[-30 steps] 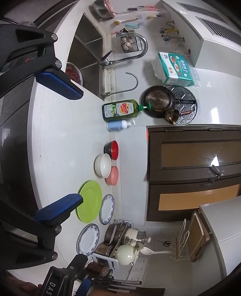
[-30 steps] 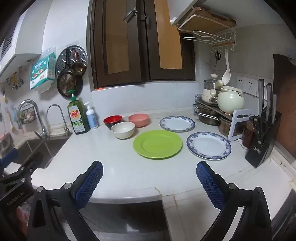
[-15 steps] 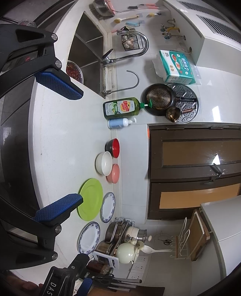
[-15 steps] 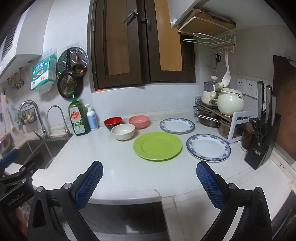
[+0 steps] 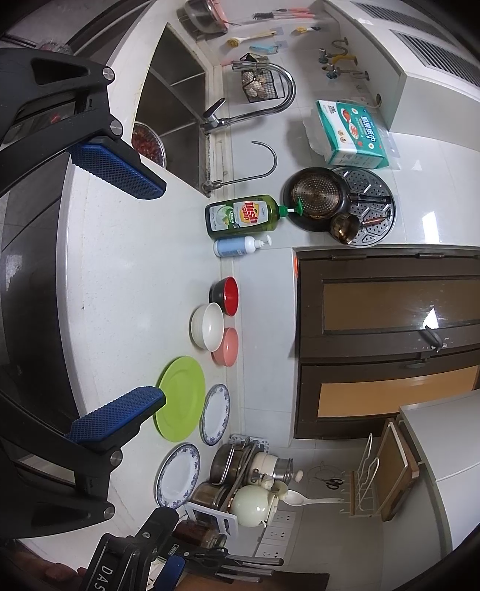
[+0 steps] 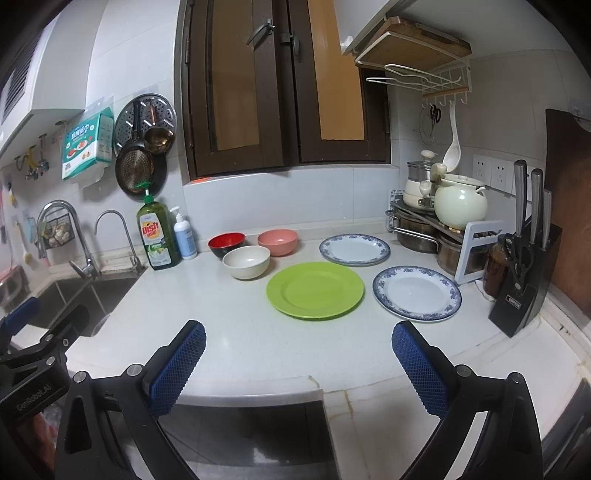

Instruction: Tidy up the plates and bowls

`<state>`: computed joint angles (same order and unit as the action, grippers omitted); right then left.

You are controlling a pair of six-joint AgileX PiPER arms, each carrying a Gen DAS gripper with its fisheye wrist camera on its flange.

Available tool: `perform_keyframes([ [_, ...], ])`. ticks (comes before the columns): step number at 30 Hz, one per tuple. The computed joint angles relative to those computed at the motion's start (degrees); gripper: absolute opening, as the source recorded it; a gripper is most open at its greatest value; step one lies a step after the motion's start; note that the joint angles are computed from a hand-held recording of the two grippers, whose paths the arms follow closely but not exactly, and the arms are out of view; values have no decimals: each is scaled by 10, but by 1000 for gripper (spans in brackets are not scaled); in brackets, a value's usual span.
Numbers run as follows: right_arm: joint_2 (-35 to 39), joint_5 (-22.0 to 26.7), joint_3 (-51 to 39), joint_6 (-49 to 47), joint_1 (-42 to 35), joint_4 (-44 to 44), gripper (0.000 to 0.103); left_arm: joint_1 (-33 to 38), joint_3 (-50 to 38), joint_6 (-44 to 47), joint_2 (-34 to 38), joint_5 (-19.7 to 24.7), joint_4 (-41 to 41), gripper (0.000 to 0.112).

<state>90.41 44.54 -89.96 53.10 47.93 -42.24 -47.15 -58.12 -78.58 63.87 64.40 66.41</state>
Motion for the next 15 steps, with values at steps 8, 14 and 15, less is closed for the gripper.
perform_keyframes([
  [8, -2, -7, 4, -6, -6, 13, 102, -3, 2, 0, -1, 3, 0, 103],
  [14, -3, -11, 7, -7, -9, 14, 102, -2, 3, 1, -2, 1, 0, 103],
  [15, -3, -9, 6, -7, -8, 14, 102, -2, 3, 1, -2, 1, 0, 103],
])
